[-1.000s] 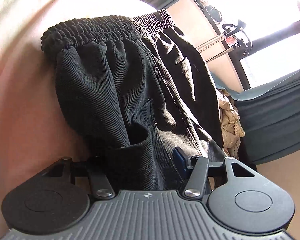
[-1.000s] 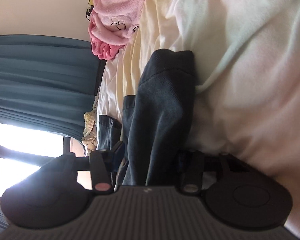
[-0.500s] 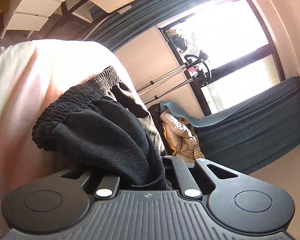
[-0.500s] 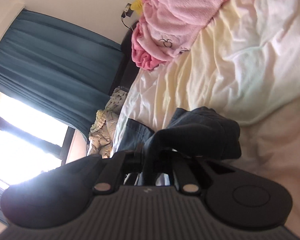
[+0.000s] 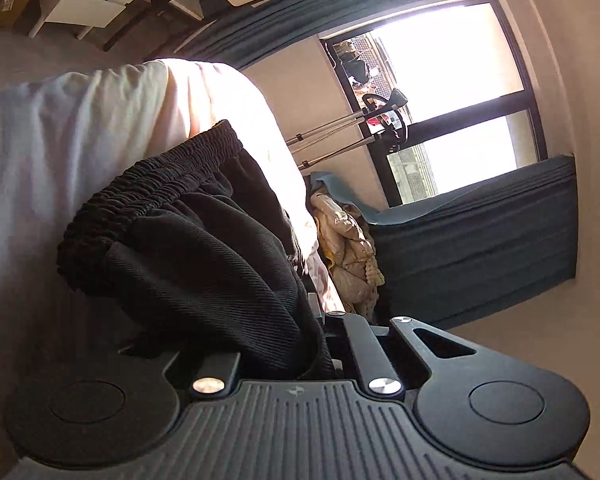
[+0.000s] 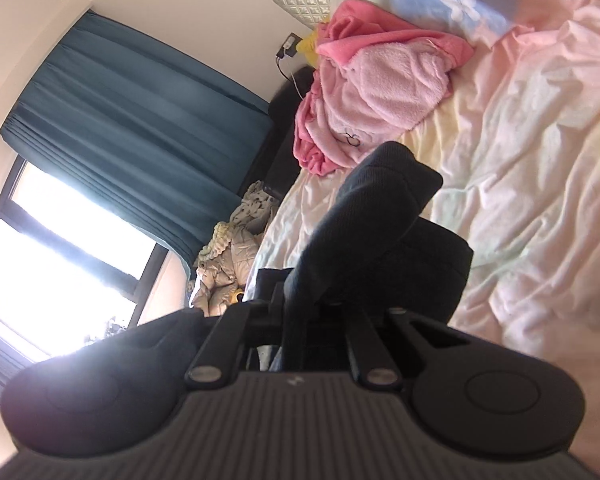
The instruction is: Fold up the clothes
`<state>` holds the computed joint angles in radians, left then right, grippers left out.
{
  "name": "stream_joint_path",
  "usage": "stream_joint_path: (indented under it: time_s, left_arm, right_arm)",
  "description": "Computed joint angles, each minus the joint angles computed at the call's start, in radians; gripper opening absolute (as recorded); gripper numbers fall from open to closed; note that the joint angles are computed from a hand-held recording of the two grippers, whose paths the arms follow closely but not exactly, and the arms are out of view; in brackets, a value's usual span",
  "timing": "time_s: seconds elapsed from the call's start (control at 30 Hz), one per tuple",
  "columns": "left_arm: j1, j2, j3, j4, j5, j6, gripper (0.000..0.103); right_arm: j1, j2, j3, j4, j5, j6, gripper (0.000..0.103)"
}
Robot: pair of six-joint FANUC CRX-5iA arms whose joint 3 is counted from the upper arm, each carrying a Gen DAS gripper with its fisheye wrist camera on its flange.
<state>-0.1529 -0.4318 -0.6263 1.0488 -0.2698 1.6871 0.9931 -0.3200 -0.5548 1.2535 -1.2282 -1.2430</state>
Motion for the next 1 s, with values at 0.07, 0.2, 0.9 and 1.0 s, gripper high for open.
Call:
stream_joint_path:
  time_s: [0.07, 0.2, 0.9, 1.0]
  left_arm:
    - [0.004, 0.010, 0.006, 0.006, -0.003, -0.010, 0.009]
    - [0.000, 0.054, 0.086, -0.044, 0.009, -0.048, 0.009]
    - [-0.067, 0.139, -0.039, 0.367, 0.085, -0.437, 0.010]
    - [-0.036, 0.159, -0.013, 0.273, 0.058, -0.389, 0.010]
  right_arm:
    - [0.017, -0.008, -0.025, -0.047, 0.003, -0.041, 0.007]
    - [-0.035, 0.044, 0.023, 0.001, 0.042, 0.023, 0.007]
    - [-0.173, 0.275, 0.257, -0.356, -0.167, 0.342, 0.062]
    - [-0.278, 0.410, 0.403, -0.292, -0.125, 0.552, 0.062]
